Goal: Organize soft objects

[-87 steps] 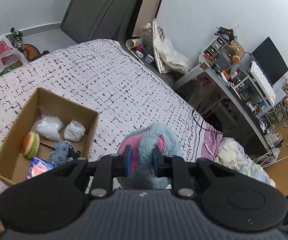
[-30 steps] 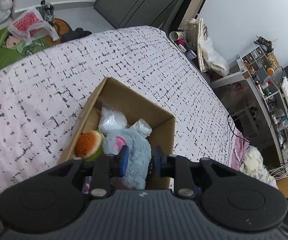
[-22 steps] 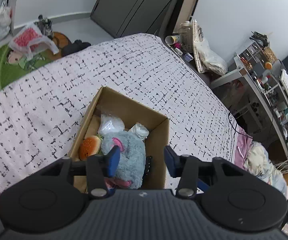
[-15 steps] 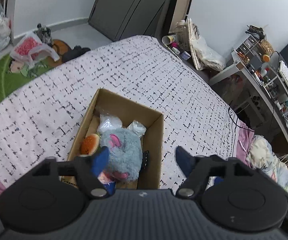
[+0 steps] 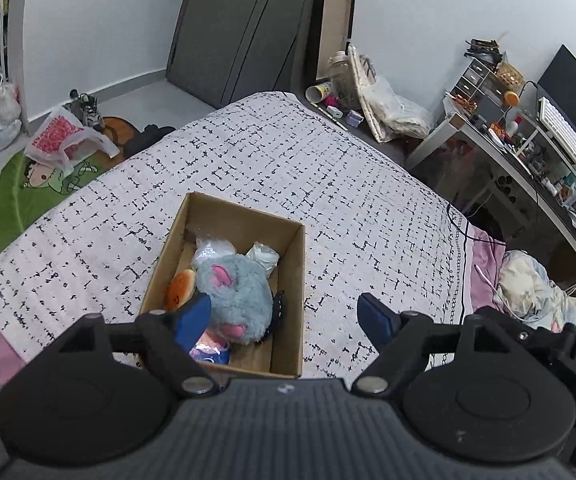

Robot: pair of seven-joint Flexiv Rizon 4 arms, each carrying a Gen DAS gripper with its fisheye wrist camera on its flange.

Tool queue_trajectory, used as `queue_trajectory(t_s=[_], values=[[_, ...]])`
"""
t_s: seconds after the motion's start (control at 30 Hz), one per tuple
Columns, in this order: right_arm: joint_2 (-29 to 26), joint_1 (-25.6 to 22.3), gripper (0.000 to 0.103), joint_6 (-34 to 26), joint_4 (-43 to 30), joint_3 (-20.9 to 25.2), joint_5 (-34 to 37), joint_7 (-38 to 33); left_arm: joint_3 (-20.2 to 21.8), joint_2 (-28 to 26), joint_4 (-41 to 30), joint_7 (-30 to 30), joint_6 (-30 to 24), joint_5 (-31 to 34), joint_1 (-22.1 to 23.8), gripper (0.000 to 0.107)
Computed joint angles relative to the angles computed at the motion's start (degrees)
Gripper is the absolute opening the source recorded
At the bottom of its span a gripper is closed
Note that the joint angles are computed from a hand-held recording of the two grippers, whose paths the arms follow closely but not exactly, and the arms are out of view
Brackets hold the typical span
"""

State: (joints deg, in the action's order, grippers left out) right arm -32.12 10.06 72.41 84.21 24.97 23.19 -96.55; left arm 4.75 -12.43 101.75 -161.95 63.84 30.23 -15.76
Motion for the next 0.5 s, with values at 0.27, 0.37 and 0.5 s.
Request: queue_trajectory(t_s=[0.27, 0.37, 0.5], values=[[3.62, -3.44, 0.103, -3.48, 1.08, 1.47, 5.68, -6.18, -1.39, 2.05, -1.56, -1.5, -5.36, 4.09, -1.79, 0.086], [4.92, -3.42, 0.103, -4.0, 1.85, 0.71, 6.8, -8.08, -2.29, 2.63, -2.09, -1.83, -6.95, 5.44, -2.19, 0.088], [6.8, -3.12, 0.103, -4.56, 3.44, -0.73, 7.31, -10.19, -3.5, 3.07, -2.91, -1.68, -8.86, 7.17, -2.82, 0.09]])
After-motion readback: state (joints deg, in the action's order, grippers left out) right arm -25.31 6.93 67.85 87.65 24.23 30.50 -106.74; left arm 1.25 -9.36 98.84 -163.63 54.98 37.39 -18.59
